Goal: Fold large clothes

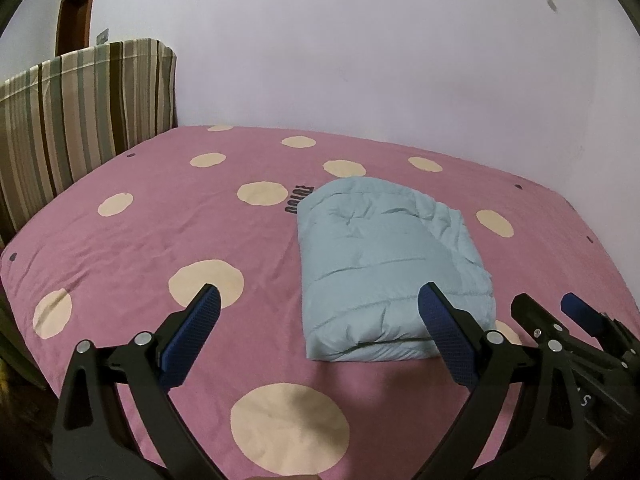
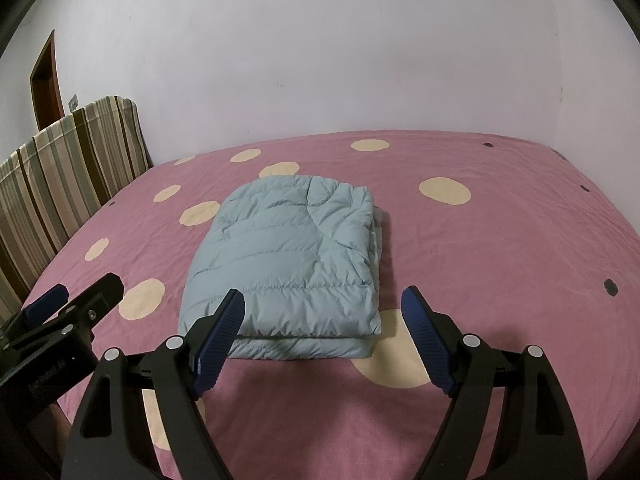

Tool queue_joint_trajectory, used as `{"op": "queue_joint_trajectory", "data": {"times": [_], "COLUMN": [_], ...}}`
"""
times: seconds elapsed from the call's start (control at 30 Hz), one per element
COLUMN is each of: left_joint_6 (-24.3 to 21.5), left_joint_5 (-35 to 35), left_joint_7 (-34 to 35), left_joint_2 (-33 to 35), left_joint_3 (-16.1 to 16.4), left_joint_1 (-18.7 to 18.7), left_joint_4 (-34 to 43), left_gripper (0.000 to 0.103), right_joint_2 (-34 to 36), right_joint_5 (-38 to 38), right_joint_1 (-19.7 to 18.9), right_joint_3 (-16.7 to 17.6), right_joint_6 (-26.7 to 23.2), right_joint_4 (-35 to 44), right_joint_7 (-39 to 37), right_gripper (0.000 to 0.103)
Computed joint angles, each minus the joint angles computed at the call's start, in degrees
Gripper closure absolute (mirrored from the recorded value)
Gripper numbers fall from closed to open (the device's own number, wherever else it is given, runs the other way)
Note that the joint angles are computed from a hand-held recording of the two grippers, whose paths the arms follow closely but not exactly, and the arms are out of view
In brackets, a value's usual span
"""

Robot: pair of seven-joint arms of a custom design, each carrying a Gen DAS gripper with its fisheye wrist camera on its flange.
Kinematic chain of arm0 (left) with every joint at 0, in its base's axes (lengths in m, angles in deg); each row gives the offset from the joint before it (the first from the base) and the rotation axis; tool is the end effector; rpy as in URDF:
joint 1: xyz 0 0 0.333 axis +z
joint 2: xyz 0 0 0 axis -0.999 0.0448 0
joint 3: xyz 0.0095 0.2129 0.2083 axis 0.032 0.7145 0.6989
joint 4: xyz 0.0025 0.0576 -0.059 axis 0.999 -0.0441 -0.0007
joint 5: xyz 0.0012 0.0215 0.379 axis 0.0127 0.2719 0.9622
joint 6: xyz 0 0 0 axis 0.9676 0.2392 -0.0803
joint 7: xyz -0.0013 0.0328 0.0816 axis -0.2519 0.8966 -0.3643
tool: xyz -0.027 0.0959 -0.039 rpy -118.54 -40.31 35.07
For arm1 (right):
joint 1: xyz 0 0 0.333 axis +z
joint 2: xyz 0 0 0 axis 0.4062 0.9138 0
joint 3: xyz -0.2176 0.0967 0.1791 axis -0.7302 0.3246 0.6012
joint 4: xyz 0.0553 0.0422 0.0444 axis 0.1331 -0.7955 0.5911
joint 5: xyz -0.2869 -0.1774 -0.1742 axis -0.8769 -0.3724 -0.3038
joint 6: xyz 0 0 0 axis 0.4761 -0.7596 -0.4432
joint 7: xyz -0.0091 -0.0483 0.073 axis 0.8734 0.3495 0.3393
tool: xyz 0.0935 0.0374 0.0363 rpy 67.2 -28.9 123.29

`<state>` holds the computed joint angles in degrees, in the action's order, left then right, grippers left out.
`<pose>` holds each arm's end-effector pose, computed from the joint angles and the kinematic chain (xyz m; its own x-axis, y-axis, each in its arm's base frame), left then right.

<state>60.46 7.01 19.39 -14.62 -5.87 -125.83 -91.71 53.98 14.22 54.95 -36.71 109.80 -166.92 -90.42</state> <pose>0.5428 -0.4977 0.6119 -0.4466 -0.8935 0.0471 -0.5409 0.2277 -0.8097 0.4671 0.3496 0.6065 -0.5261 -0.8382 -0.1438 -0.4699 0.4274 -0.7723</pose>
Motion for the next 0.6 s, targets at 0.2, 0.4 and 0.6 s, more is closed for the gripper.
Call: {"op": "queue_joint_trajectory", "data": {"times": [0.2,0.4,0.6], "left_joint_6": [-0.35,-2.55,-6.24], "left_joint_5": [-1.37,0.08,-1.65], "left_joint_7": [0.15,0.78,2.02], "left_joint_2": [0.76,2.79,6.14], "left_joint_3": [-0.32,0.92,0.43], "left_joint_1": [0.32,-0.98,-0.79], "left_joint_4": [0.69,3.52,8.71], "left_gripper": [0.002,0.002,0.002], "right_joint_2": [-0.5,-0.73,-1.32], "right_joint_5": [0.23,0.48,1.08], "right_joint_1": [-0.48,-0.9,-1.68], "right_joint_3": [-0.24,-0.25,-0.54], "right_joint_6": [1.51,2.29,3.31], "right_joint_4": [-1.25,-1.86,-3.18], "right_joint_7": [-0.16,-0.54,-0.7], "right_gripper": [0.024,0.024,0.024]}}
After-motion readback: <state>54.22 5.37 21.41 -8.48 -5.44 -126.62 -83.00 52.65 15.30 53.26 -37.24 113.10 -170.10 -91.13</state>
